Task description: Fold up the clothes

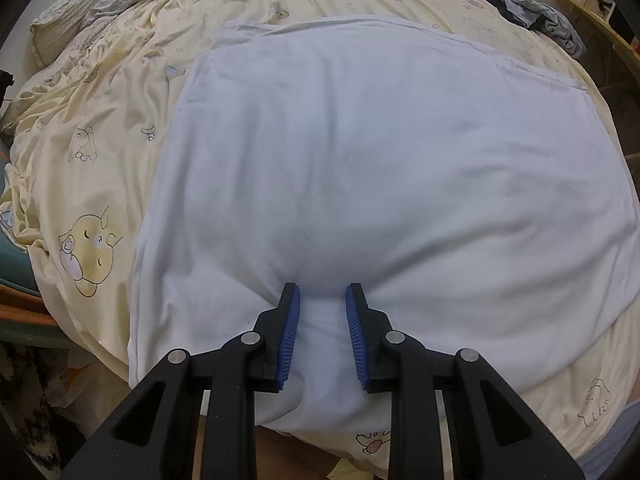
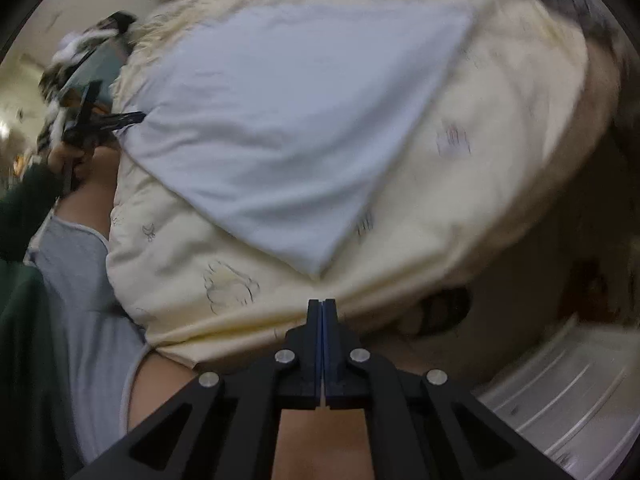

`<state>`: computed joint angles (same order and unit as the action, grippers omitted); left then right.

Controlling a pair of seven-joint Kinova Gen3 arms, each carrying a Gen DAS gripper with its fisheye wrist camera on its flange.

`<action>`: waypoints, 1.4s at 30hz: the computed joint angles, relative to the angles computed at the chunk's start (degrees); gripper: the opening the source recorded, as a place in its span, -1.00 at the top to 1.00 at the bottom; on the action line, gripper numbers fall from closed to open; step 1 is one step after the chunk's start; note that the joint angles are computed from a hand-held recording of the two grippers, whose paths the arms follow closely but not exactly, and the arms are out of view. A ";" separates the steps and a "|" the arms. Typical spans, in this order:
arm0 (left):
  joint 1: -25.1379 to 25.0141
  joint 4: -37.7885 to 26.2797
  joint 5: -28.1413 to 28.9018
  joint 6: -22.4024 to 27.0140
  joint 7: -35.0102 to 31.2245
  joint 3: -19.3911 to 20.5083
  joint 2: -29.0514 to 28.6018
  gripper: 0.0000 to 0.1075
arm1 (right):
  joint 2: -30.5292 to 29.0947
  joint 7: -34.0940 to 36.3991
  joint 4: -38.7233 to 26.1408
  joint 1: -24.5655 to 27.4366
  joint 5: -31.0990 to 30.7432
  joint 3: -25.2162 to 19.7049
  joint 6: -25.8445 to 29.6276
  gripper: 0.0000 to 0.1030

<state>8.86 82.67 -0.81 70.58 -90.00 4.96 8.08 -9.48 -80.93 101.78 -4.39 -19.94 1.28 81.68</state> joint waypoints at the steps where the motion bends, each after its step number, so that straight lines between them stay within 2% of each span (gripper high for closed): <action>1: -0.18 0.02 0.14 0.04 -0.25 -0.09 -0.07 0.48 | 0.28 -1.93 -0.12 -0.40 0.72 -1.01 -0.69 0.99; 6: -1.02 0.16 0.51 0.12 -1.39 -0.45 -0.36 0.47 | -1.54 -6.13 -0.38 -3.35 0.29 -3.82 -9.00 0.99; 8: -1.41 0.04 0.69 0.39 -1.93 -0.59 -0.38 0.47 | 0.43 -9.76 -1.14 -6.21 2.51 -5.30 -11.82 0.99; 11: -2.23 -0.28 1.32 0.99 -3.09 -0.87 -0.36 0.47 | 6.11 -12.50 -2.12 -7.55 9.21 -9.49 -9.15 1.00; 14: -3.24 -0.18 2.28 1.11 -4.49 -1.20 -0.60 0.47 | 7.86 -15.88 -1.91 -8.89 11.63 -6.97 -6.51 1.00; 16: -4.10 0.04 3.24 1.05 -5.58 -1.50 -0.84 0.47 | 8.50 -16.49 -2.12 -8.06 15.98 -8.00 -2.16 1.00; 18: -4.87 0.22 4.05 0.98 -6.60 -1.74 -1.00 0.47 | 8.18 -17.02 -1.83 -8.66 17.80 -6.86 0.63 1.00; 20: -5.65 0.31 4.80 1.05 -7.74 -1.99 -1.16 0.47 | 5.22 -15.74 -1.92 -7.95 15.90 -4.70 0.26 1.00; 21: -6.01 0.32 5.13 1.13 -8.21 -2.12 -1.21 0.47 | 3.66 -15.48 -2.54 -6.77 15.25 -4.98 -0.45 1.00; 24: -6.78 0.28 5.62 1.31 -9.25 -2.35 -1.25 0.47 | 0.81 -16.55 -5.09 -6.66 14.61 -5.74 -5.98 1.00; 26: -7.15 0.07 5.63 1.63 -9.64 -2.49 -1.21 0.47 | 1.40 -17.18 -5.81 -6.96 14.31 -6.25 -9.29 1.00; 29: -7.92 -0.23 6.05 2.13 -10.31 -2.81 -1.18 0.47 | 5.62 -16.13 -5.82 -7.53 12.05 -6.08 -11.93 1.00; 33: -9.15 -0.20 6.94 2.34 -11.87 -3.24 -1.28 0.46 | 10.38 -14.91 -4.77 -9.09 14.34 -6.58 -8.10 1.00; 38: -10.63 -0.02 7.94 2.25 -13.77 -3.78 -1.29 0.46 | 8.38 -15.06 -3.11 -7.67 15.26 -5.83 -4.28 1.00; 42: -11.78 -0.11 8.59 2.45 -15.19 -4.19 -1.23 0.46 | 6.33 -16.19 -5.49 -7.57 16.85 -6.11 -3.15 1.00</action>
